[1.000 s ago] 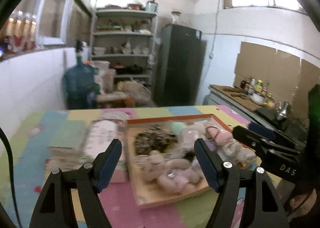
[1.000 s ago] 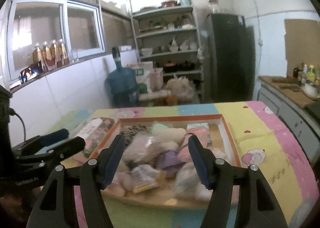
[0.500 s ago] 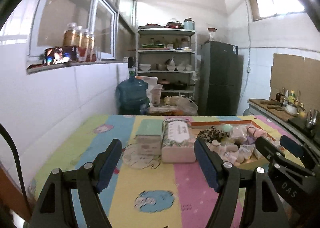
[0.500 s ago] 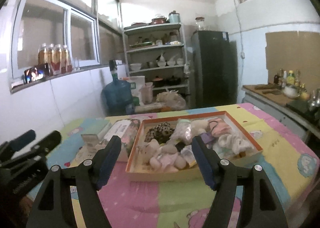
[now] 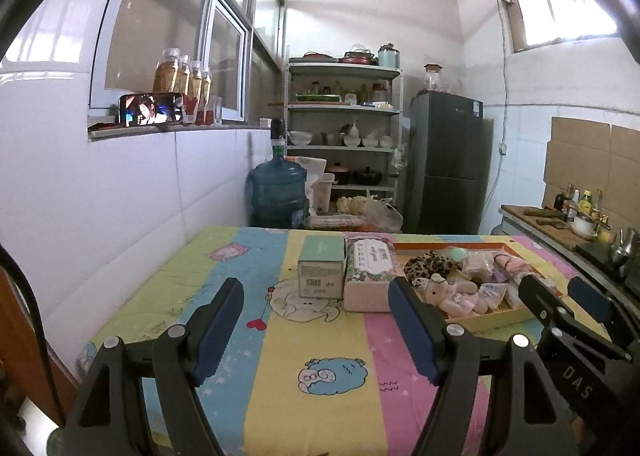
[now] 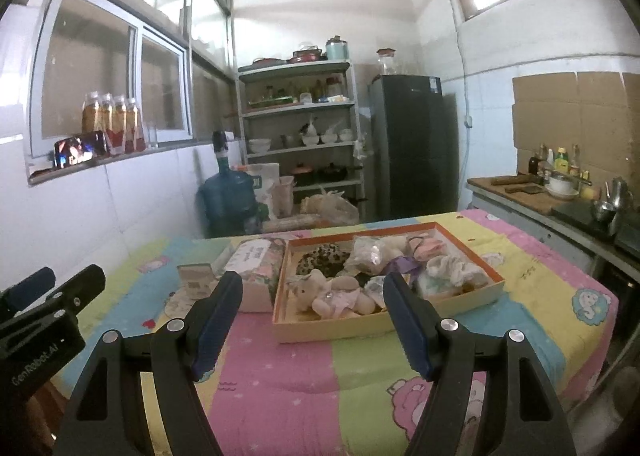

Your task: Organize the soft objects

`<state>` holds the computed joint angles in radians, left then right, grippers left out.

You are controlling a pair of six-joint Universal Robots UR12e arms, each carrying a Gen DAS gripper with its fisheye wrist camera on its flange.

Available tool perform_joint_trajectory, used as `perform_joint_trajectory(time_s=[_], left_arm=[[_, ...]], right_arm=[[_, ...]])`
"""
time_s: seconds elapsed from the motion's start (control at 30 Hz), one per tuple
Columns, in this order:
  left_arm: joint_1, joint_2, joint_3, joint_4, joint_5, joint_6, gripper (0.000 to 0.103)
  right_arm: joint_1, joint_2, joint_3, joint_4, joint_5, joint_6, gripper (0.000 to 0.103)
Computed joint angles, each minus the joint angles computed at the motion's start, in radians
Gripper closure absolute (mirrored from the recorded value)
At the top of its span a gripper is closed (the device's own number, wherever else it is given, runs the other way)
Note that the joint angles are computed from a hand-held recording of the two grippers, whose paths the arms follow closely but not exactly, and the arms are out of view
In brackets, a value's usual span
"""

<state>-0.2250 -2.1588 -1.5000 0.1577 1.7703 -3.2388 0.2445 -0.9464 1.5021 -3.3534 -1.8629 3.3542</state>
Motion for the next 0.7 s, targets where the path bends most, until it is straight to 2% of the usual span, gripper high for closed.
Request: perform_joint_trajectory(time_s=[0.4,0.7], left_arm=[[0.004,0.005,-0.005,-0.004,-0.038,-0.012,0.029],[0.001,0.004,-0.004,-0.010,-0.067,0.011,0.029]], right_arm=[[0.008,-0.013,0.014,0.036,-0.011,0.031,0.028],[0.013,-0.020,0.027,0.016,-0.047,0.058,0.028]])
